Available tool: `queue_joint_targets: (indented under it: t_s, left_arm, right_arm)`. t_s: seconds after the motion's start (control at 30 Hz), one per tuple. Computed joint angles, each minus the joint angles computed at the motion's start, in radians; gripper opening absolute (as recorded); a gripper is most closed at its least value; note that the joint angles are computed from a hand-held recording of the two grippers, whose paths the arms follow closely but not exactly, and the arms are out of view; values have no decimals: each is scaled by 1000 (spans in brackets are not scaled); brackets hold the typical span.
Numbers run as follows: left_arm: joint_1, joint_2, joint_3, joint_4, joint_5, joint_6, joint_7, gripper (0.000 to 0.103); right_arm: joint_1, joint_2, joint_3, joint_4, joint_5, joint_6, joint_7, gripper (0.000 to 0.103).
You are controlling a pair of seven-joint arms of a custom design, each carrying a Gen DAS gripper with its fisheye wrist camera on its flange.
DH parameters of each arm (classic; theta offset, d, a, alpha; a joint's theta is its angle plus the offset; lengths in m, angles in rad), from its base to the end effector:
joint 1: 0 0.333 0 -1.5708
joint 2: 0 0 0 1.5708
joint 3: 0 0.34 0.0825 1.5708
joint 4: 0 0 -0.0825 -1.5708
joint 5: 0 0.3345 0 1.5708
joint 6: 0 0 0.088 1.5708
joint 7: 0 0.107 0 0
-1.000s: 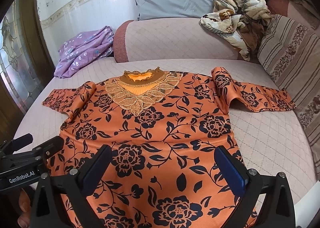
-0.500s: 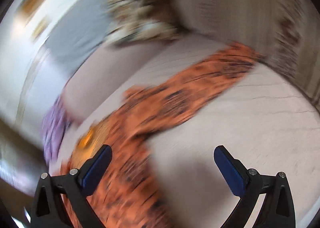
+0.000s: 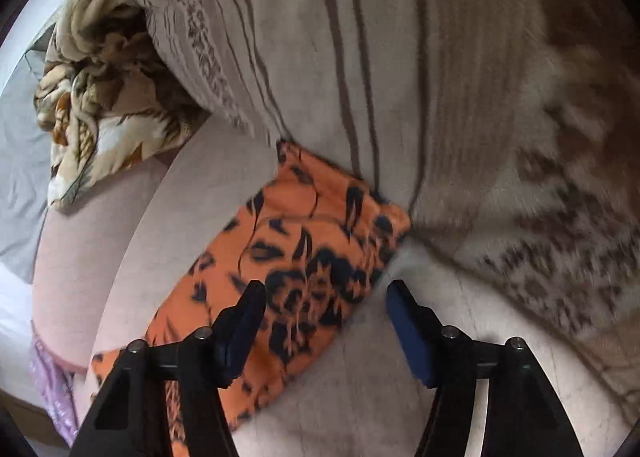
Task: Fold small clothes
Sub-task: 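Grasp the sleeve cuff with the right tool and lift it, then fold the held sleeve across the blouse body and release it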
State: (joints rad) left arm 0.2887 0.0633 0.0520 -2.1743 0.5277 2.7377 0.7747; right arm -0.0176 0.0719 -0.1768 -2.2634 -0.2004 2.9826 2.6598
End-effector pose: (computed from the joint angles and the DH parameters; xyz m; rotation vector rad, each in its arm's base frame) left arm 0.5185 0.1625 0.4692 -2.3499 1.0928 -0.3184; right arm 0.5317 -0.0886 0.4613 -0.6026 2.4656 -0.4136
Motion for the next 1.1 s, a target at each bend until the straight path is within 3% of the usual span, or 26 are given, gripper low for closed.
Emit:
queue_joint_targets:
  t_s: [0.03, 0.07, 0.1, 0.13, 0.17, 0.23, 0.37, 0.47, 0.53, 0.63, 0.7, 0.73, 0.8, 0.83, 0.87, 0.9, 0.93, 0.97, 1.0, 1.03, 1.1]
  left_arm:
    - [1, 1, 0, 0, -4, 4, 2, 103]
    - [2, -2, 0, -3, -6, 6, 4, 103]
    - [3, 1, 0, -2, -8, 10, 6, 103]
    - [3, -4, 1, -7, -6, 11, 5, 103]
    - [3, -2, 2, -4, -2, 11, 2, 103]
    - [2, 2, 3, -1, 10, 11, -8, 103]
    - [5, 2, 3, -2, 8, 19, -10, 103]
    - [7, 0, 3, -6, 2, 26, -5, 103]
    - [10, -1, 2, -10, -17, 33, 14, 103]
    - [12, -4, 1, -15, -42, 39, 40, 103]
    - [15, -5, 0, -18, -63, 45, 62, 103]
    - [15, -6, 0, -20, -69, 46, 68, 103]
    - [15, -8, 0, -23, -78, 48, 77, 103]
    - [15, -7, 0, -22, -77, 47, 77, 103]
    - [14, -7, 0, -21, -74, 45, 76, 103]
    - [13, -6, 0, -20, -71, 43, 76, 103]
    - [13, -6, 0, -20, -72, 43, 79, 103]
    - [14, -6, 0, -21, -81, 44, 89, 103]
    - [15, -8, -1, -24, -93, 48, 102, 103]
    - [16, -9, -1, -26, -101, 51, 109, 103]
    - [16, -9, 1, -26, -104, 54, 96, 103]
  right_arm:
    - [-19, 13, 12, 8, -9, 15, 1, 63]
    - [-10, 26, 0, 28, -15, -3, -4, 51]
    - [30, 41, -41, 59, 1, -44, -36, 24]
    - [43, 51, -52, 80, 15, -65, -62, 9]
    - [66, 63, -70, 103, 72, -83, -106, 5]
    - [97, 59, -95, 121, 104, -56, -169, 5]
    - [142, 37, -99, 204, -4, -12, -160, 5]
    - [166, 31, -33, 315, -13, 34, -226, 5]
    - [209, 41, 23, 390, 63, 91, -328, 5]
    - [282, 110, 122, 533, 172, 148, -497, 5]
    - [381, 178, 125, 622, 151, 154, -504, 5]
    - [397, 198, 152, 640, 191, 146, -541, 5]
    - [434, 280, 209, 681, 255, 130, -565, 7]
    - [431, 307, 247, 677, 250, 131, -559, 8]
    - [402, 352, 310, 694, 203, 107, -527, 15]
    - [379, 405, 368, 730, 133, 34, -473, 49]
    - [386, 475, 392, 800, 112, -94, -489, 73]
    - [410, 519, 382, 842, 161, -191, -532, 83]
    - [456, 550, 336, 848, 269, -244, -603, 83]
    - [468, 546, 322, 825, 323, -240, -639, 82]
    - [518, 482, 258, 726, 388, -137, -660, 82]
